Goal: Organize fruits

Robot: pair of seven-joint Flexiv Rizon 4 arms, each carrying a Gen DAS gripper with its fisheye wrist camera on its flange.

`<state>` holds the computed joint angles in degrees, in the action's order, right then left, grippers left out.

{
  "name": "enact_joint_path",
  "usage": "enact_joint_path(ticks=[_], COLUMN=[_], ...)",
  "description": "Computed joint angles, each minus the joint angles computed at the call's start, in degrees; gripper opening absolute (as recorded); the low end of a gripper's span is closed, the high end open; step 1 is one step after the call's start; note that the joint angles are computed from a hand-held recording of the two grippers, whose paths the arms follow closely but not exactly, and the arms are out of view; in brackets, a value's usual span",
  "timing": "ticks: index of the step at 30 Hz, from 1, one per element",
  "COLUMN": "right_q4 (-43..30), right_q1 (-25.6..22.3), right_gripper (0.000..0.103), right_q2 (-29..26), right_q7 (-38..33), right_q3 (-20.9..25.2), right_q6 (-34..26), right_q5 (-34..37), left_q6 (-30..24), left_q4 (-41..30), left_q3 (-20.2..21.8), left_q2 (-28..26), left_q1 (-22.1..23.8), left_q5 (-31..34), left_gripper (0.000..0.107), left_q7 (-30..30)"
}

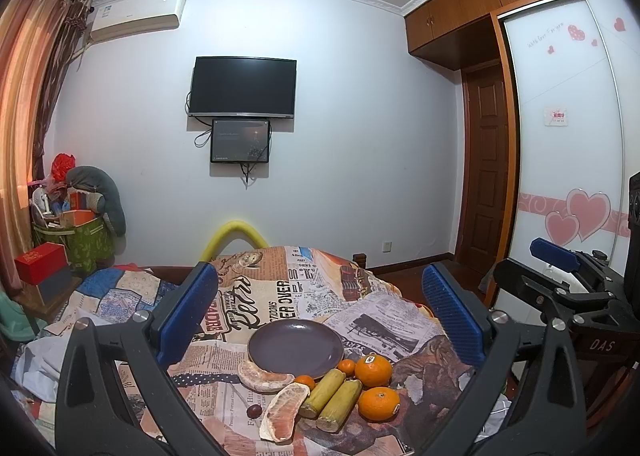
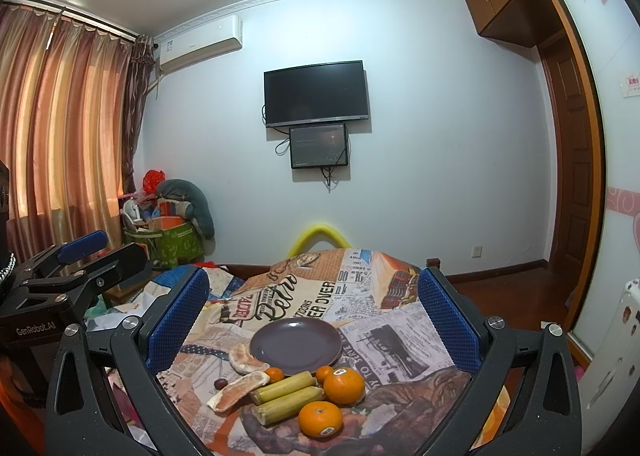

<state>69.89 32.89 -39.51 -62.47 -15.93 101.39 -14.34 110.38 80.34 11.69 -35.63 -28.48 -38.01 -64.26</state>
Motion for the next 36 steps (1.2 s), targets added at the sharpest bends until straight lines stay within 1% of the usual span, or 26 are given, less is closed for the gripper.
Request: enact_joint_path(ticks=[31, 36], right_q4=[0.3, 0.2], right_q1=[0.0, 0.0], right_gripper=[0.103, 0.103], right_q2=[0.1, 0.1], right_q7=[-0.3, -0.3], right_q3=[0.3, 0.2], right_q6=[0.2, 0.2], right_q5=[0.4, 0.4], left_q6=[-0.3, 0.0], left_q4=[-1.0, -0.8], left_q3=[1.1, 0.3], left_q2=[-0.8, -0.7], left_q1=[-0.7, -0.1], left_q5=[-0.4, 0.1], left_gripper=[0.103, 0.103], left_q7=[-0.5, -0.7])
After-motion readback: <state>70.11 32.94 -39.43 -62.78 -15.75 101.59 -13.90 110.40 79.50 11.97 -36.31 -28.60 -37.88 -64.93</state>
